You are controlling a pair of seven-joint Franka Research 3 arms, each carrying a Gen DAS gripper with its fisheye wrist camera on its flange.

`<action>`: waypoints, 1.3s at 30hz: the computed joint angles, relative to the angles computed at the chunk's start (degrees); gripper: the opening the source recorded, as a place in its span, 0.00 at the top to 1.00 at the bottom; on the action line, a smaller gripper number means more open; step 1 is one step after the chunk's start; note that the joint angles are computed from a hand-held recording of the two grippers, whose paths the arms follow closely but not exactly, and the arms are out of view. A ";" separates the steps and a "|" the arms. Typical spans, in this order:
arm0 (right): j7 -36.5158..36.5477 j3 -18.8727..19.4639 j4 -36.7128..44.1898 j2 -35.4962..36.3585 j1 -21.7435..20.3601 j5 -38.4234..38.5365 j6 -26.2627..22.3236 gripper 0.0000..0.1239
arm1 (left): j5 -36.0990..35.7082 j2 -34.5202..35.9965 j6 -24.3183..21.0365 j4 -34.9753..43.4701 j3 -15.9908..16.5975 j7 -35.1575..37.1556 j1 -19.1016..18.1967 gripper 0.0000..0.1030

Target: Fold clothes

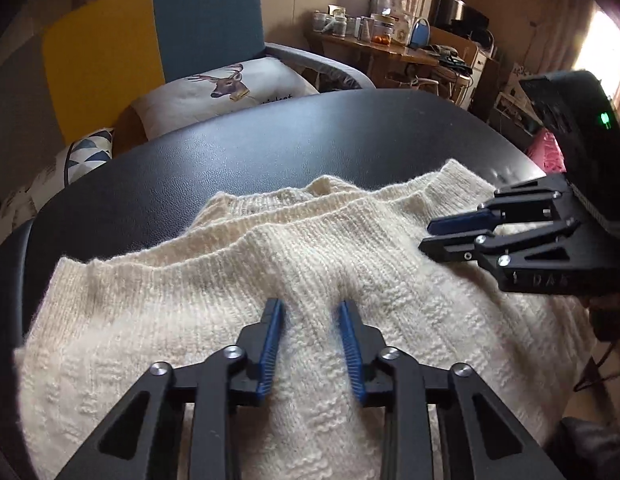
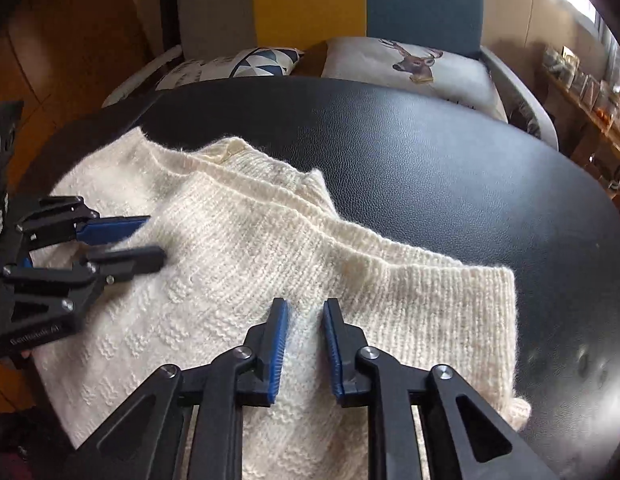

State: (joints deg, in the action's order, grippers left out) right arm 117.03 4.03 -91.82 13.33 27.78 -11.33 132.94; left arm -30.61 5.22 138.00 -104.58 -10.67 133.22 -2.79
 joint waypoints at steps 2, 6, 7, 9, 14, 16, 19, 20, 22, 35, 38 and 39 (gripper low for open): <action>2.80 -0.88 0.80 0.29 0.90 -3.65 -0.06 0.95 | -2.03 0.39 0.95 -0.04 -0.01 -1.64 0.15 0.84; 5.33 -1.25 0.86 1.14 0.55 -3.74 -0.87 0.96 | -5.62 1.43 1.61 -0.26 -0.29 -4.42 0.75 0.80; 6.00 -1.29 -0.14 0.79 0.50 -3.93 0.13 0.96 | -5.93 0.88 1.87 -1.04 -0.40 -4.28 0.83 0.80; 6.52 -1.23 -0.73 0.51 0.53 -4.52 0.53 0.96 | -6.36 0.59 0.41 -0.84 -0.26 -4.53 1.04 0.79; 7.35 -1.12 0.67 1.05 0.78 -5.48 -0.87 0.96 | -8.40 0.74 -4.00 1.05 0.31 -5.37 1.93 0.68; 7.86 -1.19 2.30 1.45 1.18 -6.23 -2.49 0.93 | -9.67 -0.10 -4.45 0.95 0.65 -5.61 2.35 0.58; 9.79 -1.28 3.49 1.14 2.40 -9.04 -2.92 0.82 | -12.04 -2.70 -3.29 -0.77 1.68 -4.61 3.05 0.47; 10.34 -1.15 3.48 0.85 2.73 -9.75 -2.16 0.82 | -12.84 -3.77 -2.86 -1.67 2.28 -4.19 3.30 0.45; 10.90 -0.59 3.53 0.57 3.27 -10.27 -0.07 0.82 | -13.55 -5.81 -1.94 -3.65 3.81 -4.10 3.88 0.43; 2.20 2.79 1.00 2.58 5.40 4.08 11.02 0.82 | -20.85 -12.26 -12.36 -13.62 15.95 8.71 12.08 0.40; 1.05 3.15 -0.80 1.90 4.23 9.26 13.12 0.82 | -22.54 -11.88 -17.52 -13.85 16.24 11.53 13.38 0.41; 0.49 3.30 -1.36 1.70 3.82 10.92 13.77 0.82 | -23.40 -11.66 -18.96 -13.76 16.20 12.15 13.72 0.41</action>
